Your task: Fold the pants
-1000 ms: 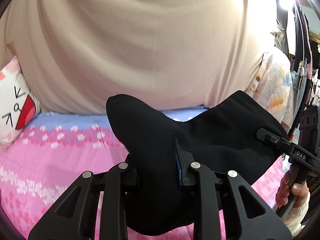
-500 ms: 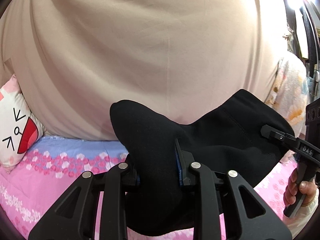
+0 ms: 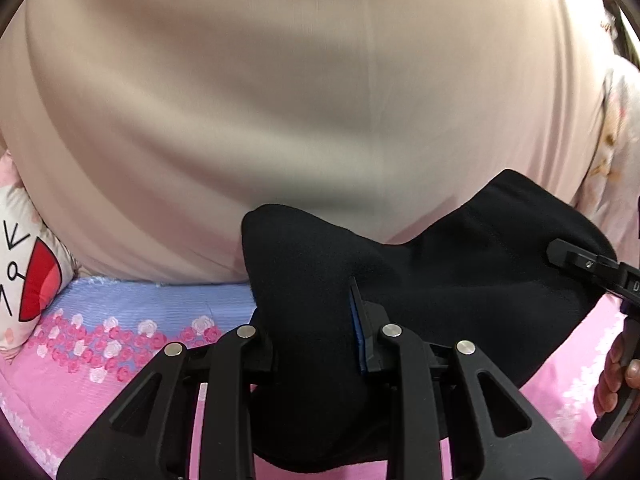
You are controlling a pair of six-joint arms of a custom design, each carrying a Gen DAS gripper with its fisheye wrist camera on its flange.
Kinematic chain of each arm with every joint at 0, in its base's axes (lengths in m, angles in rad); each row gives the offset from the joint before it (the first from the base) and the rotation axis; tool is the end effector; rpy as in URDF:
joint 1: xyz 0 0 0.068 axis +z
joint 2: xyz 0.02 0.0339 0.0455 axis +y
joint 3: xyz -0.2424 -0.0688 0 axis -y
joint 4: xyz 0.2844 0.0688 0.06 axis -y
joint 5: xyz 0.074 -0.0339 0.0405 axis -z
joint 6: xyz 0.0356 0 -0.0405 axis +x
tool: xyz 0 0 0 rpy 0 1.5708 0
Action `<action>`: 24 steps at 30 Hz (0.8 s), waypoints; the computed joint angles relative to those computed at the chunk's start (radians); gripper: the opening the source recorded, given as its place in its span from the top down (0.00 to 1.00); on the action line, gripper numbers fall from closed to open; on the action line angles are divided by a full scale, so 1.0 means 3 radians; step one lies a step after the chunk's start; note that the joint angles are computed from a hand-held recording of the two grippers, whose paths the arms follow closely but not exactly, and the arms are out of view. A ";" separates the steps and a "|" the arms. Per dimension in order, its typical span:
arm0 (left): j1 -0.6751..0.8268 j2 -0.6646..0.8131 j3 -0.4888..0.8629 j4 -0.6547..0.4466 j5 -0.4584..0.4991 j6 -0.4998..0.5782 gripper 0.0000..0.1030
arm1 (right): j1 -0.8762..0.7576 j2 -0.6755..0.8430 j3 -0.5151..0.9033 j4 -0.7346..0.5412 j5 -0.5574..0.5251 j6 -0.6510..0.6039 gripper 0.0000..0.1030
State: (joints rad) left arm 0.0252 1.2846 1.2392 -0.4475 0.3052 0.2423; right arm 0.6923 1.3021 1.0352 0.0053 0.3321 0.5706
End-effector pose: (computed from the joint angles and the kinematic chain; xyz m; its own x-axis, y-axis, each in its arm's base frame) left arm 0.3337 -0.0023 0.3420 -0.4015 0.2188 -0.8893 0.3471 0.9350 0.0733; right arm 0.2767 0.2143 0.3022 -0.3625 0.3627 -0.8585 -0.1963 0.8708 0.4508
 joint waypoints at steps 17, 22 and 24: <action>-0.0069 0.0333 -0.0380 0.0199 -0.0980 0.0174 0.30 | -0.0550 0.0415 -0.0341 -0.0292 -0.0231 0.1001 0.34; 0.0000 0.0078 -0.0007 -0.0136 -0.0794 -0.0093 0.16 | -0.0090 0.0038 -0.0019 -0.0639 0.0652 0.0469 0.57; -0.0155 0.0277 0.0274 -0.0239 -0.0770 -0.0280 0.08 | -0.0031 0.0409 0.0479 -0.0756 0.0545 0.0183 0.67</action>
State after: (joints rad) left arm -0.0213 1.3676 1.3215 -0.5192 0.0742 0.1584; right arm 0.6831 1.4248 1.1790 -0.2215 0.4955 0.6254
